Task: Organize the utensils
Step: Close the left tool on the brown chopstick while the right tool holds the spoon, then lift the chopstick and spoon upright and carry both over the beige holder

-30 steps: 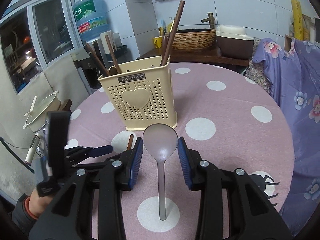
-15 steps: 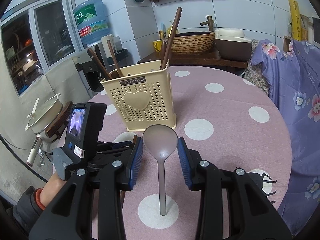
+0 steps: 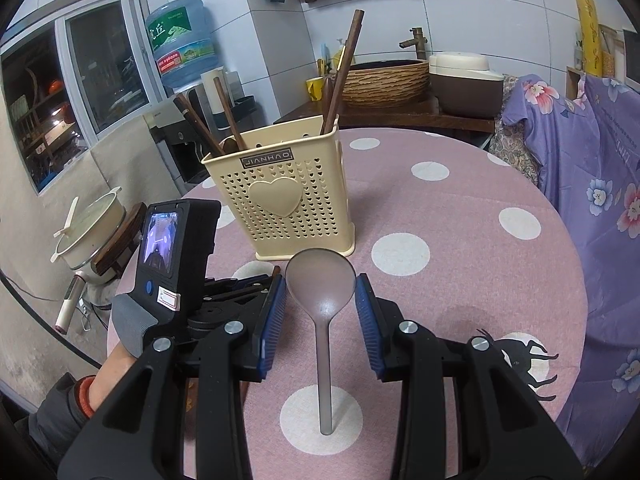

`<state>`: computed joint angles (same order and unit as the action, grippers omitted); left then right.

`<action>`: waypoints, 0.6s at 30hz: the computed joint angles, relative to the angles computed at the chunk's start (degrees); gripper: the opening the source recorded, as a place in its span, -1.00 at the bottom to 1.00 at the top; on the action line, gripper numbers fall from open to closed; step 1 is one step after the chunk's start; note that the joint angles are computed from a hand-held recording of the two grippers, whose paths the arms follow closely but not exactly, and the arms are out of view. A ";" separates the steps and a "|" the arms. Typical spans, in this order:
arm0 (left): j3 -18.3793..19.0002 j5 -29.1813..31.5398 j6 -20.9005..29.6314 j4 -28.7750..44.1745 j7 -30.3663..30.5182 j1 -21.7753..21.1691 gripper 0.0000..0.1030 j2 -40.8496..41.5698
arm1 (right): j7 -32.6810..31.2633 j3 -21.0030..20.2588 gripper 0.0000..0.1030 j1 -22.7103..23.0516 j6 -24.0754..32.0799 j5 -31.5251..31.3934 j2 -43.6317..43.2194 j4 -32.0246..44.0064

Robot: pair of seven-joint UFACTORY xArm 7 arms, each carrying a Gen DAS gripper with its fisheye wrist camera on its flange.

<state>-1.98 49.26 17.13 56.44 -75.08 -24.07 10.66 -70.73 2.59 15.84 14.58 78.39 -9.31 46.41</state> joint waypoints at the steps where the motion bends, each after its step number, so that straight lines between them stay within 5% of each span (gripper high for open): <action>1: 0.09 -0.12 -0.69 -0.24 -0.25 0.17 -0.83 -0.06 | -0.15 -0.02 -0.29 -0.01 -0.03 0.13 0.03 0.01; 9: 1.05 8.13 -4.22 -2.88 -9.45 0.44 -0.85 -4.05 | -0.49 -0.02 -0.29 -0.13 0.30 0.73 -0.18 -0.06; 18: -4.08 29.79 -6.60 -7.33 -30.14 5.94 -0.86 -15.46 | -2.27 -0.31 -0.34 -0.16 1.31 2.74 -1.75 -0.49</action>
